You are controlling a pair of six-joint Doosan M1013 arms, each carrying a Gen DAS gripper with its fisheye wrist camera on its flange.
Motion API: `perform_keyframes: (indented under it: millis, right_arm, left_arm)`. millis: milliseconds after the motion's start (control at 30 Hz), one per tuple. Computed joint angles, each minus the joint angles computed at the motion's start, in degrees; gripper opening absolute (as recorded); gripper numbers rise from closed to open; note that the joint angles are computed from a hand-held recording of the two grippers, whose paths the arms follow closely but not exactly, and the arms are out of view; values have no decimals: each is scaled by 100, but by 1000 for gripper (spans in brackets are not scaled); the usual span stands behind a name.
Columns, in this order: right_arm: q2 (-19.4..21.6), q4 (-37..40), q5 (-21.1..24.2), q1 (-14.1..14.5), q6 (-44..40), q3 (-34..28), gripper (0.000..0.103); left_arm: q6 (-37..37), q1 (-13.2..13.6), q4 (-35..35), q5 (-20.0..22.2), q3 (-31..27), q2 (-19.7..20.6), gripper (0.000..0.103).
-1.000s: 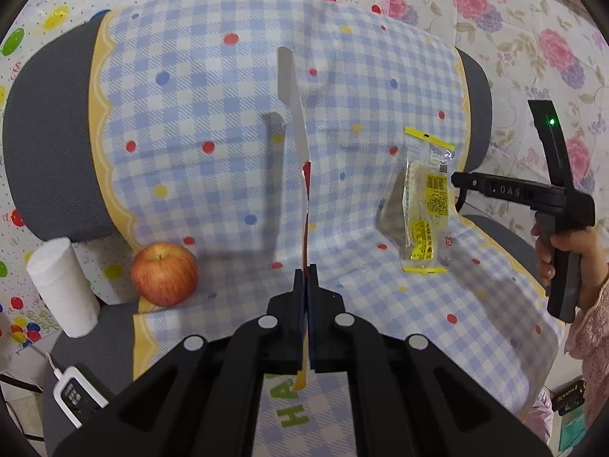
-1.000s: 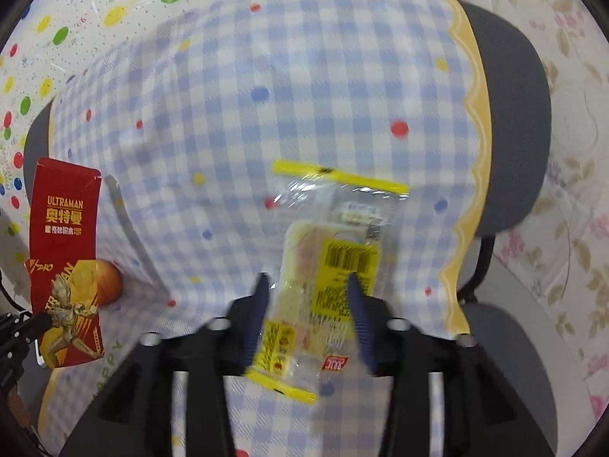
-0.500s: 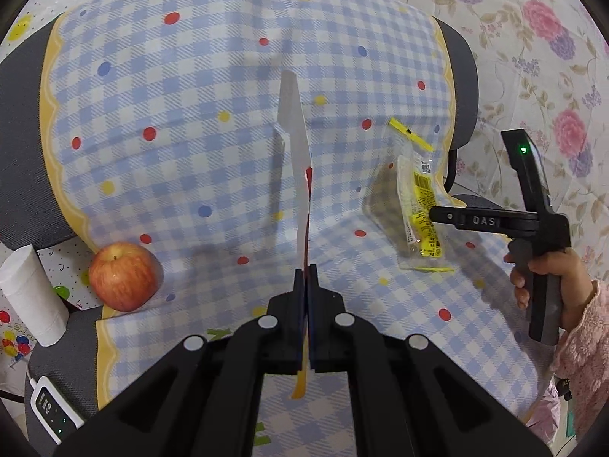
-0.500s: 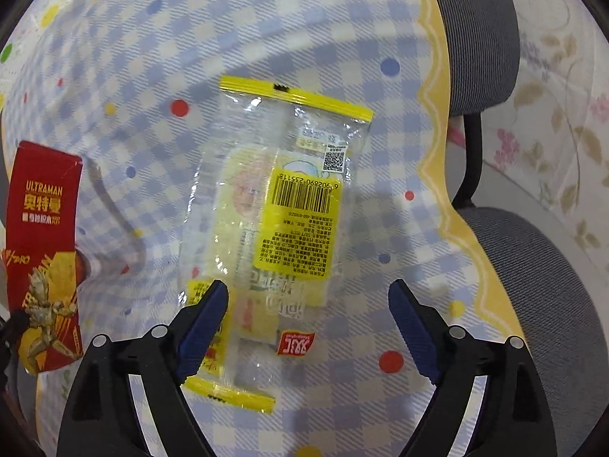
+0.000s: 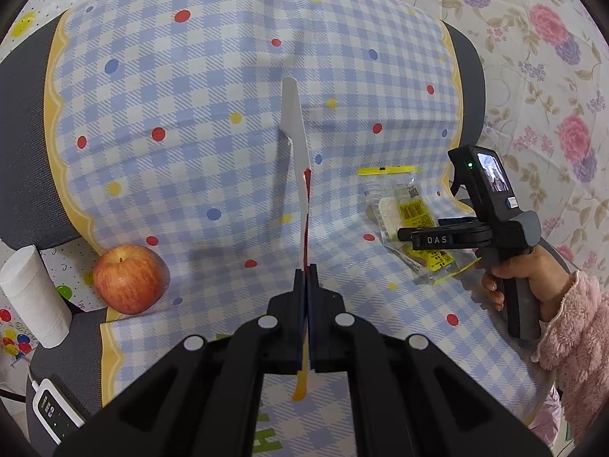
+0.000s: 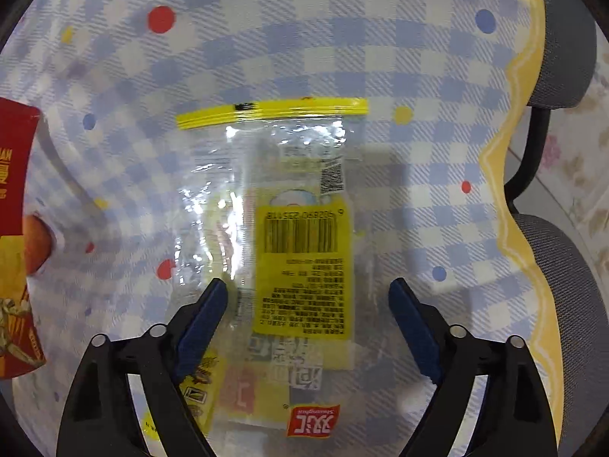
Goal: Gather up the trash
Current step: 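Grasp the clear yellow-labelled packet with the right gripper while the left gripper holds the red packet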
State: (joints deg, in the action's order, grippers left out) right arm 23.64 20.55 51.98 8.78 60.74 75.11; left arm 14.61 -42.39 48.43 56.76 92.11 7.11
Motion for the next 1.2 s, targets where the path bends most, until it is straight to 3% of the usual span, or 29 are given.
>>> perform_keyframes:
  millis: [100, 167, 300, 467, 567, 633, 700, 900, 1200]
  right_arm:
    - [-115, 344, 135, -101, -108, 83, 41]
    - [-255, 844, 237, -240, -307, 202, 33]
    - [-584, 1502, 295, -435, -739, 455, 0]
    - [-1049, 1897, 285, -569, -1231, 761, 0]
    - [-1145, 1862, 324, -586, -1139, 867, 8]
    - [-1165, 1810, 352, -616, -1064, 928, 48]
    - [-1173, 1792, 298, -604, -1050, 1036, 57]
    - [-970, 1776, 233, -574, -741, 1000, 57]
    - [-427, 1943, 650, -533, -31, 516, 53]
  left_arm:
    - [4, -37, -9, 40, 10, -14, 0]
    - [10, -65, -31, 78, 13, -33, 0]
    - [-112, -151, -14, 129, 54, -117, 0]
    - [-245, -366, 126, 252, 76, -220, 0]
    - [-289, -486, 174, 358, 72, -255, 0]
    - [-313, -538, 181, 439, 63, -265, 0]
    - [-312, -560, 166, 477, 66, -279, 0]
    - [-316, -533, 151, 552, 84, -287, 0]
    - [-290, -434, 66, 498, 107, -260, 0]
